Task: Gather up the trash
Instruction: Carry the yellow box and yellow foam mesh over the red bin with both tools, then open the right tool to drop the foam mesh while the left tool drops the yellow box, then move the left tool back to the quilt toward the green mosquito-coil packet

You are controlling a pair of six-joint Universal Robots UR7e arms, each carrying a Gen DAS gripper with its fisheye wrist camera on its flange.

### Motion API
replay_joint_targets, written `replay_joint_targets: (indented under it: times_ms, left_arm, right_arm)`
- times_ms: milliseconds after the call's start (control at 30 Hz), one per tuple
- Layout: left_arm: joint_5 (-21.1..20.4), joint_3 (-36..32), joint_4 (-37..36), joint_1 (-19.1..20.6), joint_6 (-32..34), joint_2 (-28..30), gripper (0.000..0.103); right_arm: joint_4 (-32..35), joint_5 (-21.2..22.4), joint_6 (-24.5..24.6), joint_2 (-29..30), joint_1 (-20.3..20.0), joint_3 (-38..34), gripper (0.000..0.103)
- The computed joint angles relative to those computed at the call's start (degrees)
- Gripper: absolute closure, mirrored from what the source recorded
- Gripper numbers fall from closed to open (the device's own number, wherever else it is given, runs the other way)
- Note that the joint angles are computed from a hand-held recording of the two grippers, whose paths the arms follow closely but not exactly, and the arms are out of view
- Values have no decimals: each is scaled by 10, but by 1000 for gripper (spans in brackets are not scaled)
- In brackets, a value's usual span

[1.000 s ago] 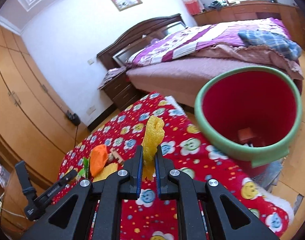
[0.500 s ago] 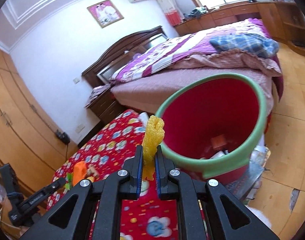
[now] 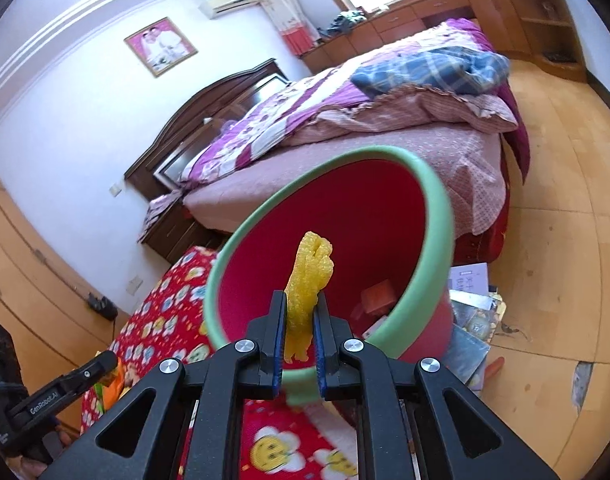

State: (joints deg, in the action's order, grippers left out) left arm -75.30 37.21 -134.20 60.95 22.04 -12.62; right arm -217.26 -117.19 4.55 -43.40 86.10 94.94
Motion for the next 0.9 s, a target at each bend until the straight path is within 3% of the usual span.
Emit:
replay_joint_targets:
  times_ms: [233, 367, 467, 533, 767, 900]
  left_arm:
    - [-10, -87, 69, -18, 8, 61, 59]
    - [-12, -142, 107, -26, 22, 98, 59]
    - [-15, -241, 195, -30, 28, 151, 59]
    - [-10, -270, 218, -32, 26, 169, 58]
    - [-20, -222, 186, -33, 28, 150, 43]
    - [-21, -201, 166, -32, 25, 139, 42]
  right_arm:
    - [8, 31, 33, -17, -18, 21, 72]
    - [0, 51, 43, -26, -24, 35, 70]
    - [-5, 54, 43, -29, -24, 39, 70]
    - [-5, 65, 45, -32, -27, 43, 70]
    - [-4, 74, 43, -32, -31, 45, 70]
    - [-8, 78, 39, -31, -33, 45, 69]
